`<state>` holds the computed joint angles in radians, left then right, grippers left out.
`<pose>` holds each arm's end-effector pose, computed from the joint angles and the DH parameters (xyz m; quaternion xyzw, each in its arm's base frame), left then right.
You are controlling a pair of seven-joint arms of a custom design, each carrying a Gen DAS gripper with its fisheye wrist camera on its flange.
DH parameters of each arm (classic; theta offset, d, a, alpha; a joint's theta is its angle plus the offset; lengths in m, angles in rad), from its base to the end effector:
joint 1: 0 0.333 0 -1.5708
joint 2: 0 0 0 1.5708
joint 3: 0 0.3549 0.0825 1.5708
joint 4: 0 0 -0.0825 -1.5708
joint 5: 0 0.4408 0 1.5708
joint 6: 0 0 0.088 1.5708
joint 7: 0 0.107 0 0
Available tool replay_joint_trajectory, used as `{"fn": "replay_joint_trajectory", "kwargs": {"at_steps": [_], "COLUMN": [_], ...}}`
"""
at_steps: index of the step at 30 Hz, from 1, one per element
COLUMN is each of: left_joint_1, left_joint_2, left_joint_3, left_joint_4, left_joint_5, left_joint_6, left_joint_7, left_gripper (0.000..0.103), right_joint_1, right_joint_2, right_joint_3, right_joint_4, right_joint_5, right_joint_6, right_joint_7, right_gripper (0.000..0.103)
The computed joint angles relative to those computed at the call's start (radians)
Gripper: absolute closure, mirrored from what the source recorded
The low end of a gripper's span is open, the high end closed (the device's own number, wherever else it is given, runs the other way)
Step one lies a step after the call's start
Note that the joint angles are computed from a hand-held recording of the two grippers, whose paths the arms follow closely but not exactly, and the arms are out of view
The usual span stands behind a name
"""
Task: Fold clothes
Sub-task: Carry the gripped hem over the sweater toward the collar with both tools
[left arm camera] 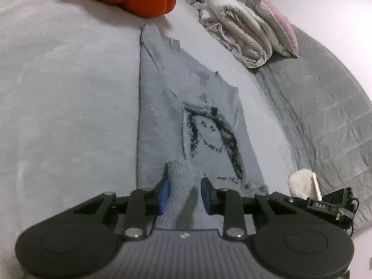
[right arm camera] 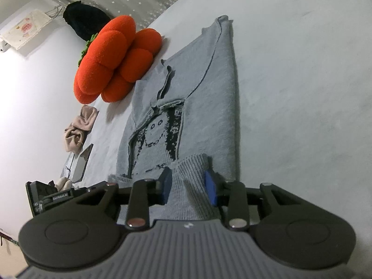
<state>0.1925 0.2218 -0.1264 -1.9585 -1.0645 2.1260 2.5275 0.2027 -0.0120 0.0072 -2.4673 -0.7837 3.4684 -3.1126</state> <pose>0.6633 0.0084 0.3857 0.5489 -0.7127 0.4127 0.1429 0.5032 0.1922 0.3964 -0.4472 0.7709 -0.0144 0.4533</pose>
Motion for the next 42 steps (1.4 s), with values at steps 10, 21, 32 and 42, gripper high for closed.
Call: {"fn": "replay_joint_trajectory", "kwargs": {"at_steps": [10,21,32,42], "left_joint_1": [-0.004,0.017,0.024,0.038], "left_joint_2": [-0.003,0.023,0.078,0.156], "left_joint_3": [-0.003,-0.003,-0.030,-0.064], "left_joint_4": [-0.012,0.017,0.107,0.160], "left_joint_5": [-0.018,-0.104,-0.154,-0.298], "left_joint_6": [0.010,-0.091,-0.094,-0.060], "left_joint_7": [-0.014,-0.085,-0.125,-0.107], "left_gripper": [0.094,0.096,0.096,0.096], "right_joint_1": [-0.019,0.026,-0.063,-0.092], "right_joint_2": [0.017,0.008,0.092,0.173], "right_joint_3": [0.028,0.030,0.040,0.054], "right_joint_4": [0.027,-0.031,0.076,0.101], "right_joint_5": [-0.054,0.280,0.126,0.297], "right_joint_6": [-0.037,0.049,0.139,0.263], "right_joint_7": [0.038,-0.198,-0.038,-0.210], "right_gripper": [0.091,0.091,0.092,0.092]}}
